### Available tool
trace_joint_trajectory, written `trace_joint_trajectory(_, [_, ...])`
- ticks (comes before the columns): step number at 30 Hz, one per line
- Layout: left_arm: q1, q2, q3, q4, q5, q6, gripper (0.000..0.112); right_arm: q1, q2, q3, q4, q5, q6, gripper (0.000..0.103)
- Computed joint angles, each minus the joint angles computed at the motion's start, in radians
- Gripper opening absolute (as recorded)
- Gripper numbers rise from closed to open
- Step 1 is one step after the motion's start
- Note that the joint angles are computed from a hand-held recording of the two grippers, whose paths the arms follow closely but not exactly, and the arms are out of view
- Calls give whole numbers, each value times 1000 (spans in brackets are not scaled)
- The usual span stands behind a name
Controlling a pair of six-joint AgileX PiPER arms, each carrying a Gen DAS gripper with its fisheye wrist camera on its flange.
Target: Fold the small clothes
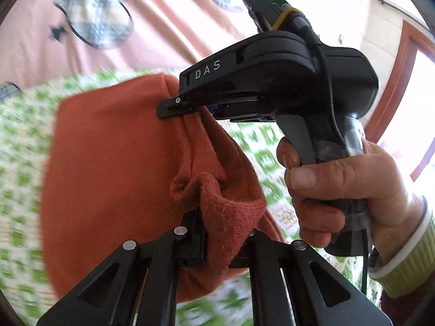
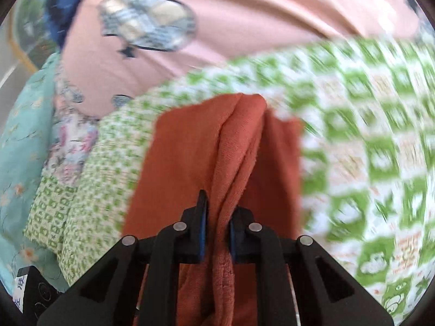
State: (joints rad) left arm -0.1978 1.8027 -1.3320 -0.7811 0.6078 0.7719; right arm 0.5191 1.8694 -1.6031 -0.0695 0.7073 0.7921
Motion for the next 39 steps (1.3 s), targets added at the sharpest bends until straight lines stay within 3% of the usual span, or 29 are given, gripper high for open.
trace_joint_trajectory(4, [-41,37,-8,41,-26,-58,8,-43,-70,153,91,-146,-62,15])
trace_joint_trajectory(11, [-58,50,-5,38,1,-68,10,-7,-13,86,-64,-28,47,16])
trace_joint_trajectory(14, [-37,65,-18,18,47,-53,15,5,-45,139,-115,-60,118,21])
trace_joint_trajectory(17, [-4,46,-22,16,131,-41,32,41,-88,164,-235,-32,251,23])
trace_joint_trajectory(19, [40,14,2,-3,183,-11,42,60,-129,191,-289,-8,332,40])
trace_joint_trajectory(20, [58,-7,21,-11,196,2,46,66,-155,218,-303,-15,369,61])
trace_joint_trajectory(21, [87,-30,40,-26,216,26,48,70,-178,245,-310,-37,393,75])
trace_joint_trajectory(22, [124,-53,57,-36,242,45,55,75,-196,270,-315,-61,408,78])
trace_joint_trajectory(26, [259,-111,79,-51,279,70,75,75,-205,309,-210,-112,324,79])
trace_joint_trajectory(29, [358,-63,0,-40,282,42,80,69,-181,311,-171,-124,292,79])
trace_joint_trajectory(31, [394,19,-108,-5,315,-24,81,48,-169,326,-110,-168,254,79])
trace_joint_trajectory(36, [441,335,-504,8,577,-193,81,-4,-129,336,92,-251,79,79])
trace_joint_trajectory(38, [427,412,-590,28,607,-245,81,-19,-114,338,150,-266,32,77])
trace_joint_trajectory(39, [414,435,-607,36,606,-262,81,-22,-109,343,160,-279,27,69])
